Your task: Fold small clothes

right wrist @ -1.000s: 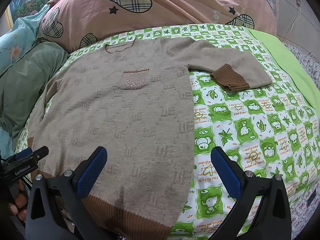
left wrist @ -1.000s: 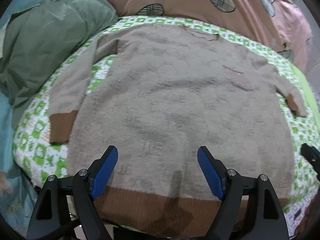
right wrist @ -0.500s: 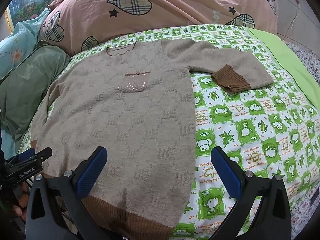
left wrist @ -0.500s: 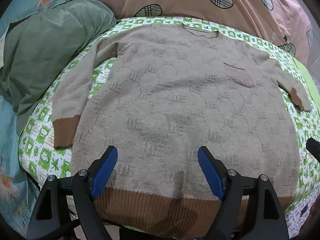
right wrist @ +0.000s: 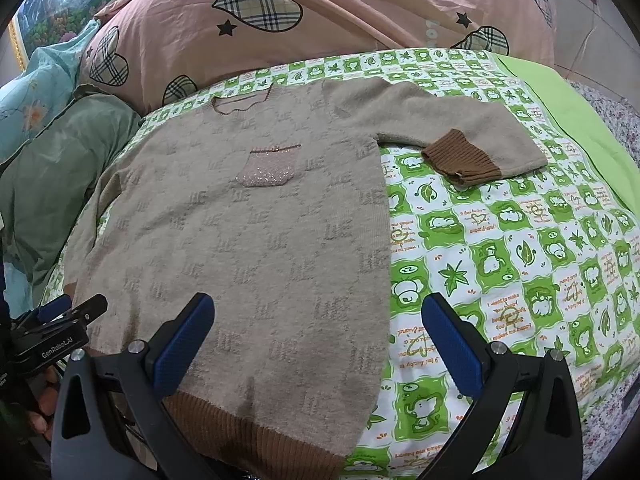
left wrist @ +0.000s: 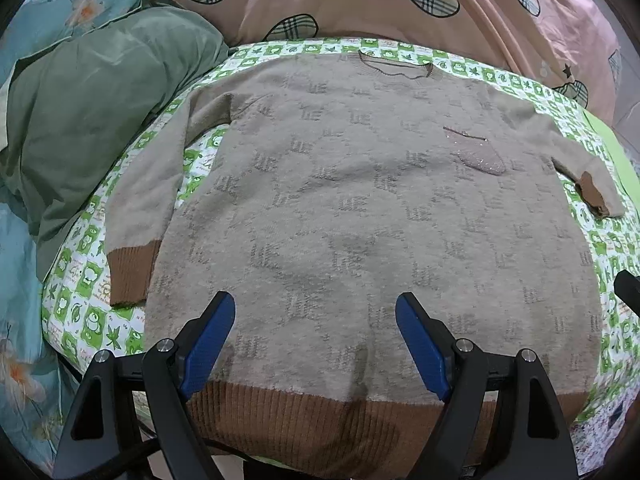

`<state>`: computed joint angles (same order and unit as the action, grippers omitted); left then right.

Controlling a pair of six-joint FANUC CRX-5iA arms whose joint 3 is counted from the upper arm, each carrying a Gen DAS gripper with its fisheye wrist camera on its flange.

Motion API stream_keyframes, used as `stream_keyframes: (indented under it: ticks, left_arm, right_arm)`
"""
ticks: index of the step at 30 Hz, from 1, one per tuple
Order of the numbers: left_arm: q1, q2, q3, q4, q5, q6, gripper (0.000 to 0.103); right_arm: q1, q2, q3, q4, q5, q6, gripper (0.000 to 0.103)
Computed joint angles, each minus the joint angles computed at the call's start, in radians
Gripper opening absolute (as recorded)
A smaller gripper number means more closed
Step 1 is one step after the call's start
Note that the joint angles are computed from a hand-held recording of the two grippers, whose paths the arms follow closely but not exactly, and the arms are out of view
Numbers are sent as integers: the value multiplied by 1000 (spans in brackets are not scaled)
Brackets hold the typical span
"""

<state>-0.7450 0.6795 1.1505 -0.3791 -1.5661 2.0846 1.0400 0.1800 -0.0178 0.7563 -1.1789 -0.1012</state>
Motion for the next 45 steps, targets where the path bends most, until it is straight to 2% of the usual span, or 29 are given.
stream_keyframes:
  ticks: [24, 31, 36, 40, 45]
  left_arm:
    - [3, 12, 12, 9, 7, -9, 83]
    - [9, 15, 7, 26, 19, -16, 84]
    - [30, -1, -35, 84, 76, -15, 84]
    - [32, 40, 30, 88, 48, -36, 84]
    - [52, 111, 144, 132, 16, -60, 84]
  right_arm:
    - [-16, -32, -51, 20, 24, -31, 103]
    - [-44, -73, -110, 47, 51, -37, 103]
    - [-119, -116, -164, 56, 73, -7, 90]
    - [-204, -122, -159, 27, 115, 70, 82]
    - [-300, -70, -79, -58, 149, 262, 71]
